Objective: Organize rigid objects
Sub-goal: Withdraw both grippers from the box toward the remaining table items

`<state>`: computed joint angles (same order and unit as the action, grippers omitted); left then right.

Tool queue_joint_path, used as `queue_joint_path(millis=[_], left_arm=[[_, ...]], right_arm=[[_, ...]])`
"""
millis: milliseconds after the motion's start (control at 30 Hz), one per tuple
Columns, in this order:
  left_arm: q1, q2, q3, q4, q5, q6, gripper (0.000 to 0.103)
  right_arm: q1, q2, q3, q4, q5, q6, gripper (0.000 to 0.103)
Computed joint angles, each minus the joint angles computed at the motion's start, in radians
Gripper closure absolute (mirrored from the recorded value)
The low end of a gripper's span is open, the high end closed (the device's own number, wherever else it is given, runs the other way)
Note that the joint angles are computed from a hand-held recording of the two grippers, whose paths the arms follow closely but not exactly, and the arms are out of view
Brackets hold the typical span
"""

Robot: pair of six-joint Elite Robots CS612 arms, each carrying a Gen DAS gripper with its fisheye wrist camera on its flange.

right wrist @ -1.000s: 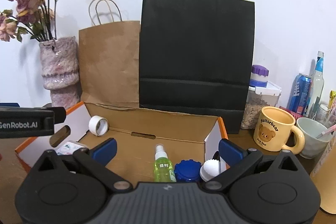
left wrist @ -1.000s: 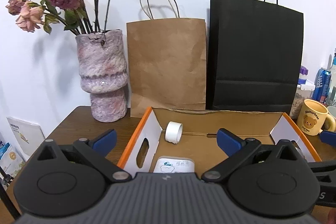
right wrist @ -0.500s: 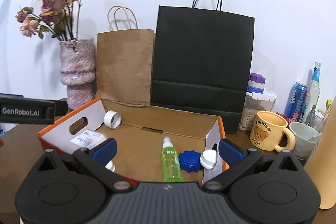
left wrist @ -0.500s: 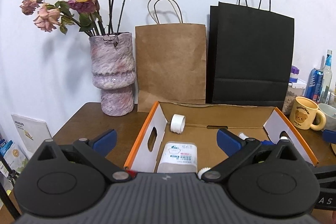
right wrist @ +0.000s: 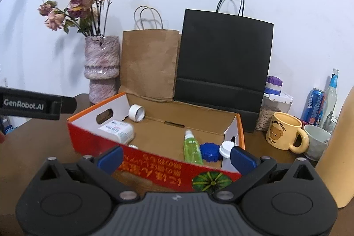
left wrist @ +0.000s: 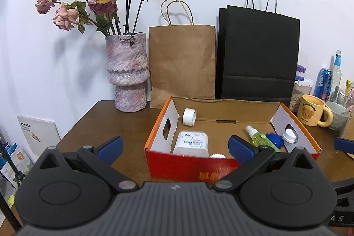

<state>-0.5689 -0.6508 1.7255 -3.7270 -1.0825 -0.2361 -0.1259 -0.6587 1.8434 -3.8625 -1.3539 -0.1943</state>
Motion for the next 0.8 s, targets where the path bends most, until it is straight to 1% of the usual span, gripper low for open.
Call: queue_joint_path(millis=[467, 800], left_arm=[[-0.024, -0.035, 0.105, 0.003, 0.016, -0.028, 0.0], [-0.038, -0.029, 0.147, 0.02, 0.009, -0.039, 0.0]], right_arm=[[-0.008, -0.027, 0.1, 0.014, 0.023, -0.062, 0.0], [-0.014, -0.028, 0.128, 0.051, 0.016, -0.075, 0.0]])
